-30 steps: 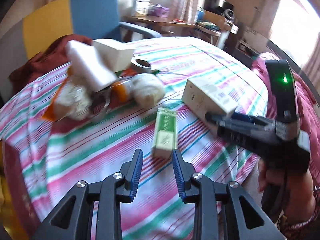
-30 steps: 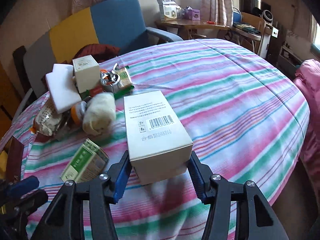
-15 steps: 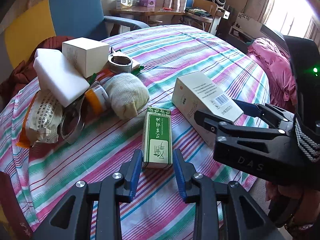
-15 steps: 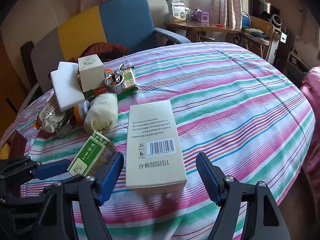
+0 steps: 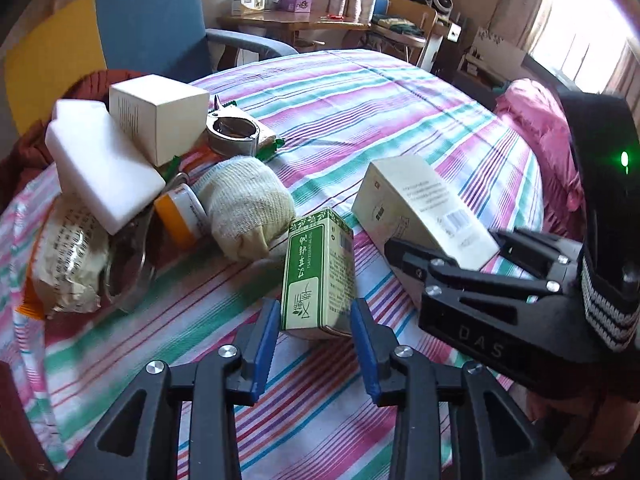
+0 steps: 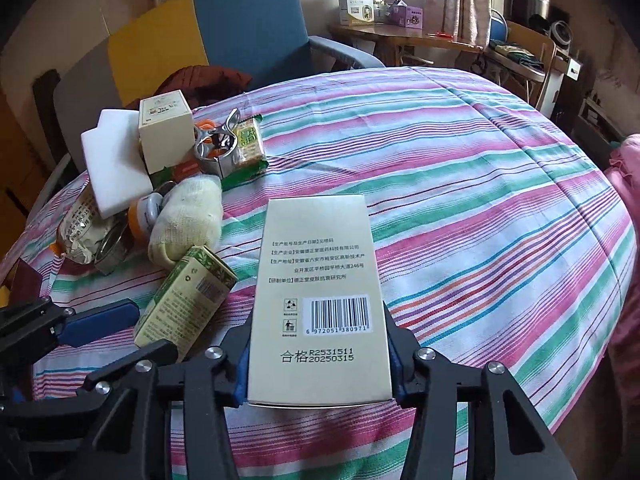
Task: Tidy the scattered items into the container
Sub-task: 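Grasp the white barcode box with the right tool while the left tool approaches the green box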
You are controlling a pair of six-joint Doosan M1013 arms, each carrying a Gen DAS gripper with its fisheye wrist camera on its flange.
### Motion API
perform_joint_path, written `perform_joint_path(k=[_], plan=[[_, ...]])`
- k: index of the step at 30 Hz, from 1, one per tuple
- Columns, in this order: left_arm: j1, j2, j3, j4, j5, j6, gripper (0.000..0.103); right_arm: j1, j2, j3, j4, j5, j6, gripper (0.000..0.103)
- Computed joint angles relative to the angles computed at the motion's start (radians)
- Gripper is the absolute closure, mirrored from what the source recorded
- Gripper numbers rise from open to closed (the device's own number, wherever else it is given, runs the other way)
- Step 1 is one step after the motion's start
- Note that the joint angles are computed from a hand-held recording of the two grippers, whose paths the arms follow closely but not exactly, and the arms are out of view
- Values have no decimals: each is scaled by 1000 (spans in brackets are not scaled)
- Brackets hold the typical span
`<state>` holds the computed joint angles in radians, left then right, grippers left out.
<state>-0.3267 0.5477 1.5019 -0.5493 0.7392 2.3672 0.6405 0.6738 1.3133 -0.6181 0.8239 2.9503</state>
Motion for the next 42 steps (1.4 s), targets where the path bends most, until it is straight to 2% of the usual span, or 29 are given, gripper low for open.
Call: perform_joint_path(k=[4,9,14,19,20,23,25,27,30,33,36,38,39,42], plan=[[14,-2,6,-60,16,22,73,2,-9,15,-1,-10,29,52],[13,-31,46,-84,-34,79,88,11,-20,29,-1,-9,62,52],[17,-45,70,-98,-51,86,92,19,-39,53,5,-41,102,53],[37,-70,112,-128,-33,106,97,34,-54,64,36,-61,95,53],[41,-74,119,-136,-34,109,96,38,-56,64,38,-63,92,53],[50,-71,112,-166,-10,99,73,49,-54,64,40,-53,89,53],[50,-65,100,-164,-11,69,72,48,-54,69,47,-59,97,53],[40,-56,83,-103,-39,-16,66,44,-56,78,53,-71,111,53],[23,-39,59,20,-74,-179,65,42,-60,84,44,-83,125,53],[6,-17,23,89,-52,-264,64,41,-56,81,39,-86,123,52],[-12,-10,3,137,-42,-305,64,40,-53,78,34,-92,127,52],[-28,-3,-10,215,-48,-366,61,38,-56,84,32,-105,134,52],[-31,6,-22,226,-34,-373,58,37,-58,87,32,-111,135,52],[-31,9,-22,209,-43,-365,60,37,-55,85,40,-113,125,52]])
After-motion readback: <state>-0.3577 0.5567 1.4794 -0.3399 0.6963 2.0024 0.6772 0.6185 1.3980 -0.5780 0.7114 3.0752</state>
